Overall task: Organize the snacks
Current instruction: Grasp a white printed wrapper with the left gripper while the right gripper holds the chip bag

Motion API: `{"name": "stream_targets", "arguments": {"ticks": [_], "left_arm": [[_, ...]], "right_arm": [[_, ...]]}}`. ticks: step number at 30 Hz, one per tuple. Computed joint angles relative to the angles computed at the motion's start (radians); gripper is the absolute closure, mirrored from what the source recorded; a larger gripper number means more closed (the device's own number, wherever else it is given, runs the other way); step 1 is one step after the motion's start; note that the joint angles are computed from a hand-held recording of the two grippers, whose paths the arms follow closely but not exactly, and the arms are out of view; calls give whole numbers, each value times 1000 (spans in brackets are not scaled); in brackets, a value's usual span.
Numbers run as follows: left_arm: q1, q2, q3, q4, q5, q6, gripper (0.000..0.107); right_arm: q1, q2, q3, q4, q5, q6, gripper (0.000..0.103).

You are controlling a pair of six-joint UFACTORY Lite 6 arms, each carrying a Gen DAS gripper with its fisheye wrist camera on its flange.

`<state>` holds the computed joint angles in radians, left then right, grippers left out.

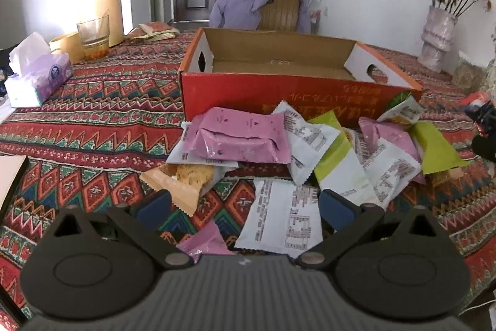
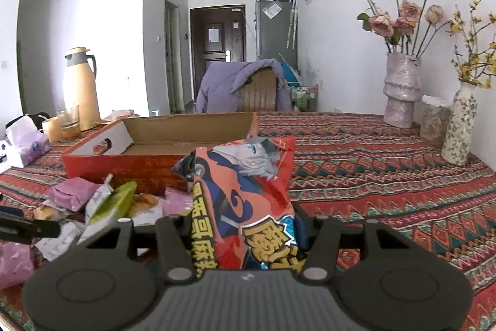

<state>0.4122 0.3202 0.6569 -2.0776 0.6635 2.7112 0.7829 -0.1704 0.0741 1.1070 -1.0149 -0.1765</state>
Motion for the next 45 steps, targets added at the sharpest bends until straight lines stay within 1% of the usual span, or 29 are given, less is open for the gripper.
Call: {"name": "stream_targets", "arguments": {"ticks": [3,6,8,10,12,14,17,22,24,25,27,28,29,32,37,40,45], "left_arm": [[-29,9,8,-19,-25,4,4],[-65,7,-5,-88,-42,66,4],[-87,14,0,-113,-60,75,4],[-105,24,9,-130,-75,70,8],[-113,26,9,-147,-74,79,10],[-116,24,8,-146,-72,77,18],[-110,34,28,-91,-84,14,27],[-109,42,24,-91,-86,42,29],[-119,45,23,-96,-89,49,35],[-125,52,29,-92,-93,45,40],[-135,56,19,-131,-80,94,47],[-135,55,13,-133,-66,111,55],[-136,50,5,-133,-60,117,56],[-122,50,3,-88,-39,89,59],[-82,31,-1,-12,-14,33,60],[-49,4,-17,28,16,13,60],[26,-62,-41,139,89,-63,60]], "right_arm": [[-9,38,29,-35,-2,23,49],[-19,66,50,-69,-5,44,49],[-24,84,62,-87,-8,54,49],[-21,97,65,-98,-12,70,49],[-23,113,67,-117,-15,89,49],[-25,130,67,-136,-17,113,49],[-24,147,62,-154,-22,145,49],[-16,165,60,-160,-32,168,49],[-12,171,64,-156,-31,169,49],[-15,170,66,-158,-29,165,49],[-9,171,67,-154,-29,162,49],[-8,170,67,-151,-28,158,49],[-6,171,66,-149,-29,157,49],[-7,170,66,-146,-25,155,49],[17,166,73,-114,-27,139,49],[21,166,74,-108,-28,135,49],[33,159,74,-91,-31,125,49]]}}
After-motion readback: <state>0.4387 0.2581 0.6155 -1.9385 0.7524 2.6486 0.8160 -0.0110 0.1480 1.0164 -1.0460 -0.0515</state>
